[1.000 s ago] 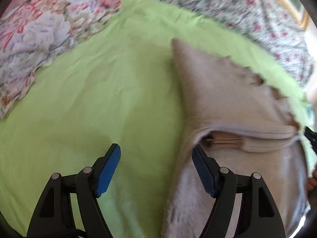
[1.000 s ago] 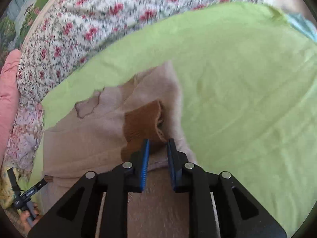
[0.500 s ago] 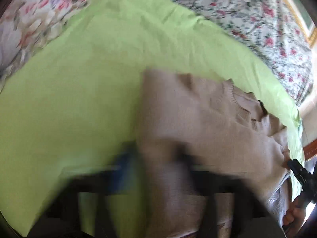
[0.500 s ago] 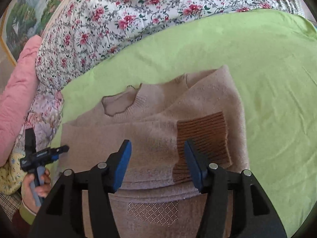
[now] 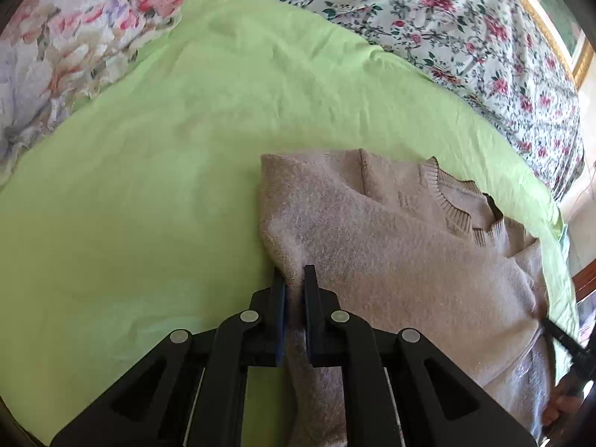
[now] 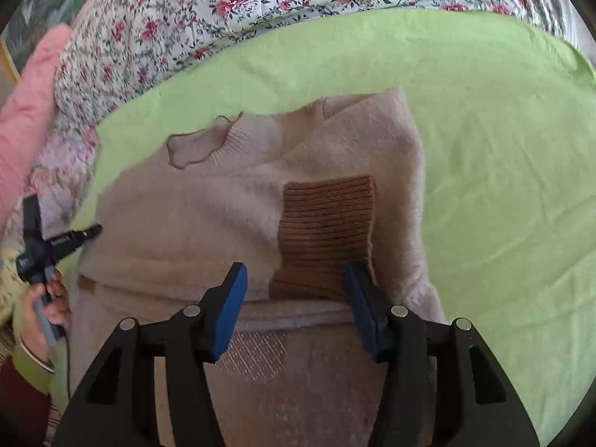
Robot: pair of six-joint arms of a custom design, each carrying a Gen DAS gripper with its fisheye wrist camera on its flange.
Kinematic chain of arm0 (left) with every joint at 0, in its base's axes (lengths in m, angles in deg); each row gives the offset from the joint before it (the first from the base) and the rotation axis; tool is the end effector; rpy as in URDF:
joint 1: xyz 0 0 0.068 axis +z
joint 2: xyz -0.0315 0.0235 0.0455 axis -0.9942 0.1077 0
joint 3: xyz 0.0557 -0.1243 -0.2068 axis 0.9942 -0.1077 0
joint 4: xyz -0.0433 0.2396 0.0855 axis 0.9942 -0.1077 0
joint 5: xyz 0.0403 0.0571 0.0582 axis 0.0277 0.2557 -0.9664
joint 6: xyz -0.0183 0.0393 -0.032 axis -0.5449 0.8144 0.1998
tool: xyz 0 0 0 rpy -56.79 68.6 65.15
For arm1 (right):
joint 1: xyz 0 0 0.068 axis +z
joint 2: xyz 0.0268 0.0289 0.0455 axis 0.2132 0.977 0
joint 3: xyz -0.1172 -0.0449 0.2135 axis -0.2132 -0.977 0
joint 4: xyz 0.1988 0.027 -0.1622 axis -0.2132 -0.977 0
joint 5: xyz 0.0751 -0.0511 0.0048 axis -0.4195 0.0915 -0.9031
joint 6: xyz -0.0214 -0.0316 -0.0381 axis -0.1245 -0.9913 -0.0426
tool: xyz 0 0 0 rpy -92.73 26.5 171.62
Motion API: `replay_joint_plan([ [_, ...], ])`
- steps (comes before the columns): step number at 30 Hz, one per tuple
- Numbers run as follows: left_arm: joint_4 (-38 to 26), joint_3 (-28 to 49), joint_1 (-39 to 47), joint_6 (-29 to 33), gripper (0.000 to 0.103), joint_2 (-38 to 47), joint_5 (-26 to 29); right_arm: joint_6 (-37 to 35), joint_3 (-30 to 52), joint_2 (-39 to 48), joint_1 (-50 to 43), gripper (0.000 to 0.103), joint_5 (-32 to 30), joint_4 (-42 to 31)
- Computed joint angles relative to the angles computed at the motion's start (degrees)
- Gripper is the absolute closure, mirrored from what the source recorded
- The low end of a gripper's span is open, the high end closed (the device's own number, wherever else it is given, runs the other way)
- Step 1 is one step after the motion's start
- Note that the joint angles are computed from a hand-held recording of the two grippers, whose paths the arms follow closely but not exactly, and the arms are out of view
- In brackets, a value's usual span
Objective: Fold small clothes
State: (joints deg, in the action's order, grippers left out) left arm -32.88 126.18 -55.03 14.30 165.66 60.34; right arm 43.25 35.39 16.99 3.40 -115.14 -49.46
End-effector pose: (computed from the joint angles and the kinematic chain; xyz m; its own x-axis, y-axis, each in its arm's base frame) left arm 0.3349 0.1693 0.1702 -0.7625 -0.3142 -0.5655 -0.2029 0.9462 -0.2522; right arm 0.2694 -0.0238 0.1667 -0.8335 0.2078 -0.5119 -0.0729 0.8771 0.4747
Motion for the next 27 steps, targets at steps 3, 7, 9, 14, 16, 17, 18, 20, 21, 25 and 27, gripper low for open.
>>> replay_joint_plan([
  [3, 0.14, -2.95, -0.27, 0.93, 0.093, -3.73, -1.55, 1.59, -1.63, -4.44, -1.62, 0.048, -1.45, 1.96],
  [7, 0.39, -7.06, -0.07, 2.95, 0.089, -7.17, -3.45, 2.88, 0.15, -1.05, -1.64, 0.047, -5.5, 2.83],
  [9, 0.45, -8.34, -0.26, 3.84, 0.088, -7.71, -5.43, 2.11, 3.09, 5.06, -0.35, 0.046, -2.8, -0.49],
  [14, -3.08, -12.3, 2.52, 5.3, 0.089, -14.87, -1.42, 2.53, -1.72, -3.43, -5.13, 0.046, -8.65, -2.26],
  [16, -5.97, -15.75, 4.5, 7.14, 0.086, -20.45, 1.52, 1.45, -4.23, -9.62, -7.77, 0.046, -11.1, -4.75],
  [17, -7.4, -17.83, 5.72, 8.27, 0.082, -23.53, 2.9, 0.14, -5.51, -13.58, -9.72, 0.046, -12.63, -7.4],
  [18, -9.2, -20.45, 7.45, 9.74, 0.079, -27.4, 4.85, -0.5, -5.99, -15.86, -10.54, 0.046, -13.35, -9.33],
  [20, -12.85, -24.82, 10.82, 12.86, 0.059, -34.1, 7.62, -4.32, -7.77, -22.18, -13.87, 0.046, -15.72, -15.74],
  [21, -15.19, -27.22, 13.15, 15.05, 0.056, -37.85, 8.95, -6.04, -8.47, -24.45, -15.11, 0.046, -16.36, -18.37],
  [25, -26.58, -33.15, 23.44, 26.48, 0.054, -48.48, 12.99, -15.49, -11.25, -34.04, -20.95, 0.046, -18.76, -32.14],
  [27, -33.68, -34.64, 31.14, 35.13, 0.054, -51.45, 15.43, -27.83, -11.03, -36.06, -28.82, 0.046, -21.13, -43.67],
])
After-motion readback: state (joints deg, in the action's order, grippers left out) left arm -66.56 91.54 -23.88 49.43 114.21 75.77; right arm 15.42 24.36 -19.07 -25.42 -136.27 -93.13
